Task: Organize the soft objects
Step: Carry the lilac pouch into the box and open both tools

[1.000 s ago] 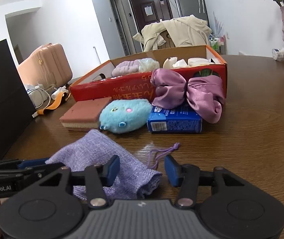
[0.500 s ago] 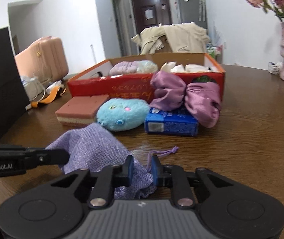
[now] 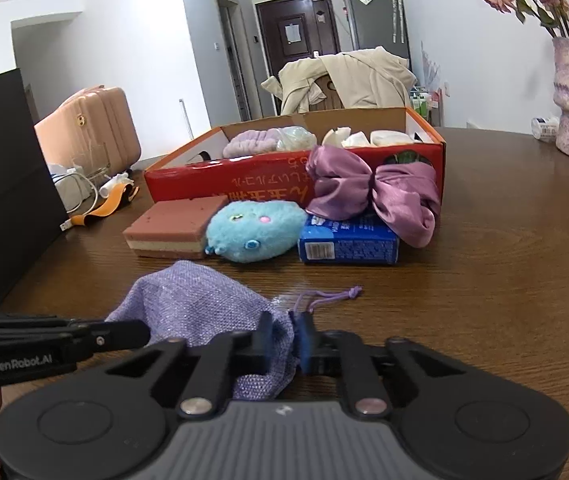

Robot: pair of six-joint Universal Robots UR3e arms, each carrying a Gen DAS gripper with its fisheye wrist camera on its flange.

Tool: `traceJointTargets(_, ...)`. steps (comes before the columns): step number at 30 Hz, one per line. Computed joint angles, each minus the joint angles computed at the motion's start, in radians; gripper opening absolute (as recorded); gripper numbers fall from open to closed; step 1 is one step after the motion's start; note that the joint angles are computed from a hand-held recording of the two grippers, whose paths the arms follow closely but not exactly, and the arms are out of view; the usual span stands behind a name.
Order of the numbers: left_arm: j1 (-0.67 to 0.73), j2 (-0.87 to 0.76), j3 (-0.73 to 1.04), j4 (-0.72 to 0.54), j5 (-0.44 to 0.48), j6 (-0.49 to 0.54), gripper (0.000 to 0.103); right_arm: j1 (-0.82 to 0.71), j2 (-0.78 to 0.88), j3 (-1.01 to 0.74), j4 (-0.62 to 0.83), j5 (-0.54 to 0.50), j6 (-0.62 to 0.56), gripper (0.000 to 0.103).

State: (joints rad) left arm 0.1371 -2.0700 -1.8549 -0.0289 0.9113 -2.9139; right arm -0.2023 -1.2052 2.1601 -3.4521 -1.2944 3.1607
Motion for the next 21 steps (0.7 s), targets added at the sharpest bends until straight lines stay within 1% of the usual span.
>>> traceJointTargets(4, 0.037, 0.083, -0.087, 0.047, -0.055, 0.011, 0.004, 0.012, -0.069, 0.043, -0.015, -0.016, 0.004, 0.008)
traceJointTargets(7, 0.086, 0.169, -0.178, 0.103, -0.123, 0.012, 0.004, 0.027, -0.146, 0.085, -0.035, -0.030, -0.002, 0.008)
traceJointTargets(13, 0.143, 0.267, -0.243, 0.154, -0.209, -0.017, 0.004, 0.052, -0.268, 0.113, -0.039, -0.041, -0.015, 0.008)
traceJointTargets(15, 0.144, 0.262, -0.215, 0.152, -0.214, -0.032, 0.004, 0.055, -0.275, 0.089, -0.025, -0.039, -0.021, 0.008)
traceJointTargets(17, 0.131, 0.233, -0.149, 0.136, -0.198, -0.059, 0.005, 0.063, -0.262, 0.045, -0.004, -0.043, -0.031, 0.008)
traceJointTargets(19, 0.108, 0.175, -0.033, 0.108, -0.174, -0.093, 0.005, 0.066, -0.230, -0.033, 0.034, -0.039, -0.044, 0.008)
traceJointTargets(21, 0.082, 0.094, 0.133, 0.053, -0.151, -0.131, 0.005, 0.065, -0.177, -0.154, 0.091, -0.028, -0.065, 0.008)
